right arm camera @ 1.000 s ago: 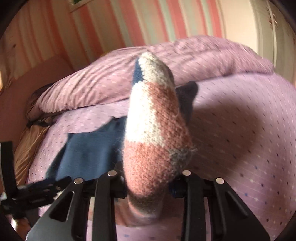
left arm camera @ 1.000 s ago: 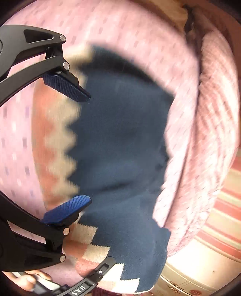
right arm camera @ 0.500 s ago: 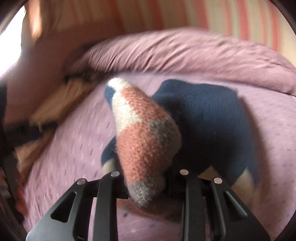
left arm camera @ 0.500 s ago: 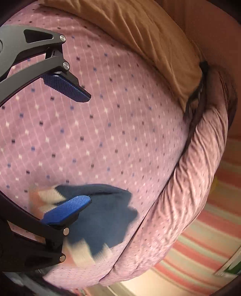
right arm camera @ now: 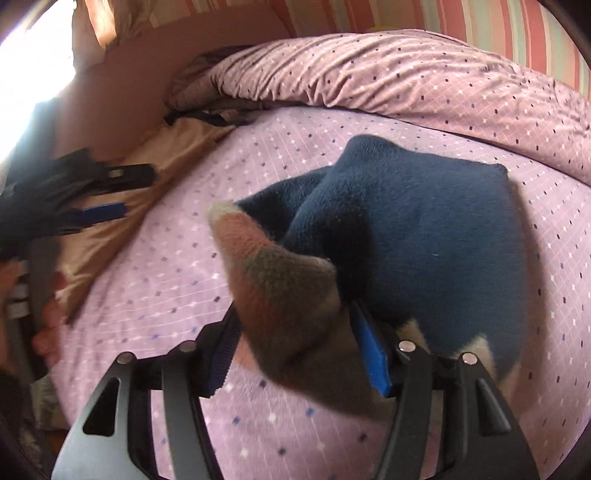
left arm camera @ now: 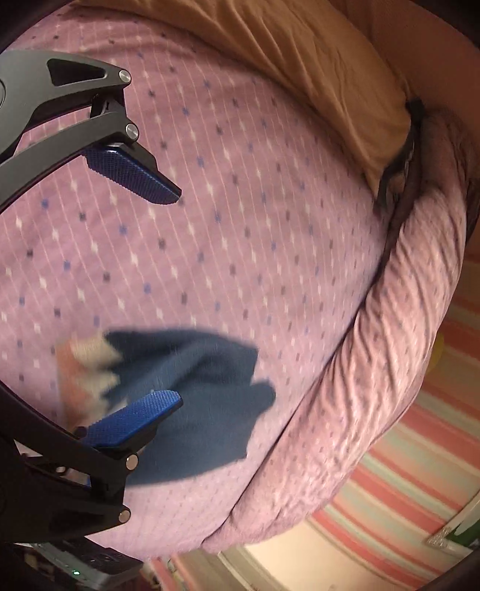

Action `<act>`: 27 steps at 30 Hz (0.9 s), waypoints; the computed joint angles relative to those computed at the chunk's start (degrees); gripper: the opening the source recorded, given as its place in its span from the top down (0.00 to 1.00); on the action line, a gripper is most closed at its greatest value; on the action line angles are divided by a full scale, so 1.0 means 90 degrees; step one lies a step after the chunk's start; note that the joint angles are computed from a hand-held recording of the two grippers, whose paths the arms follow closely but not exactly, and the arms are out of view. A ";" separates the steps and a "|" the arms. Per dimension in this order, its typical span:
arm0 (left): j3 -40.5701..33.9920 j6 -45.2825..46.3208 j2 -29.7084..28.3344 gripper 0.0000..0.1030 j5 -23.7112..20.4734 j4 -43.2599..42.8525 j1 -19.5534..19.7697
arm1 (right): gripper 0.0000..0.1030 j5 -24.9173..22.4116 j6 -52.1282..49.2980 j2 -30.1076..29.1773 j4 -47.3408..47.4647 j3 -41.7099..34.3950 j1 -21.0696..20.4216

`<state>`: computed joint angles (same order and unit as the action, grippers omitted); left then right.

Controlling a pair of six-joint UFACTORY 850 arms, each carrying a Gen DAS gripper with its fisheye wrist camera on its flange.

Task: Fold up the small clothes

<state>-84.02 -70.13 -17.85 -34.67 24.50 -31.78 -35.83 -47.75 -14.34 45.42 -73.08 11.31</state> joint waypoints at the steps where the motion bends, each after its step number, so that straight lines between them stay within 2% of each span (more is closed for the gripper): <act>1: -0.0170 0.0252 -0.0121 0.03 0.0050 -0.0203 0.0003 | 0.25 -0.0109 -0.0173 0.0121 0.0157 0.0081 -0.0167; 3: -0.0658 0.1062 -0.0474 0.03 0.0209 -0.0909 0.0016 | 0.15 -0.0144 -0.0484 0.0282 0.0518 0.0211 -0.0375; 5: -0.1124 0.1839 -0.0826 0.03 0.0226 -0.1578 0.0012 | 0.15 -0.0283 -0.0642 0.0433 0.0687 0.0341 -0.0677; 6: -0.1511 0.2336 -0.1139 0.03 0.0088 -0.1981 -0.0004 | 0.15 -0.0217 -0.0596 0.0453 0.0613 0.0364 -0.0741; 9: -0.2095 0.2997 -0.1672 0.03 -0.0316 -0.2618 -0.0066 | 0.15 0.0068 -0.0161 0.0527 0.0115 0.0501 -0.1007; 11: -0.2257 0.3218 -0.1867 0.03 -0.0495 -0.2856 -0.0123 | 0.15 0.0050 -0.0012 0.0499 0.0124 0.0521 -0.1164; 14: -0.2218 0.2956 -0.2007 0.03 -0.0723 -0.2646 -0.0255 | 0.15 0.0088 0.0056 0.0480 0.0297 0.0577 -0.1381; 17: -0.2020 0.3071 -0.2043 0.04 -0.0623 -0.2902 -0.0285 | 0.15 0.0224 0.0115 0.0469 0.0335 0.0627 -0.1438; 18: -0.1863 0.3257 -0.1968 0.08 -0.0357 -0.3099 -0.0287 | 0.15 0.0292 0.0150 0.0480 0.0337 0.0667 -0.1458; 19: -0.1606 0.3678 -0.1822 0.17 0.0072 -0.3501 -0.0264 | 0.15 0.0321 0.0185 0.0472 0.0334 0.0668 -0.1459; 20: -0.1530 0.3910 -0.1774 0.48 0.0340 -0.3721 -0.0296 | 0.15 0.0348 0.0198 0.0468 0.0342 0.0686 -0.1471; 22: -0.1562 0.3749 -0.1785 0.56 0.0320 -0.3362 -0.0361 | 0.15 0.0388 0.0206 0.0453 0.0348 0.0711 -0.1521; 24: -0.1332 0.3539 -0.1616 0.76 0.0684 -0.3173 -0.0364 | 0.15 0.0407 0.0255 0.0399 0.0337 0.0693 -0.1531; 27: -0.0946 0.2473 -0.1219 0.78 0.1201 -0.2026 -0.0441 | 0.15 0.0413 0.0318 0.0387 0.0287 0.0684 -0.1559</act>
<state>-92.53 -47.87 -28.83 -23.86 6.27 -35.75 -32.12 -44.89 -10.86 48.01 -66.92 -2.72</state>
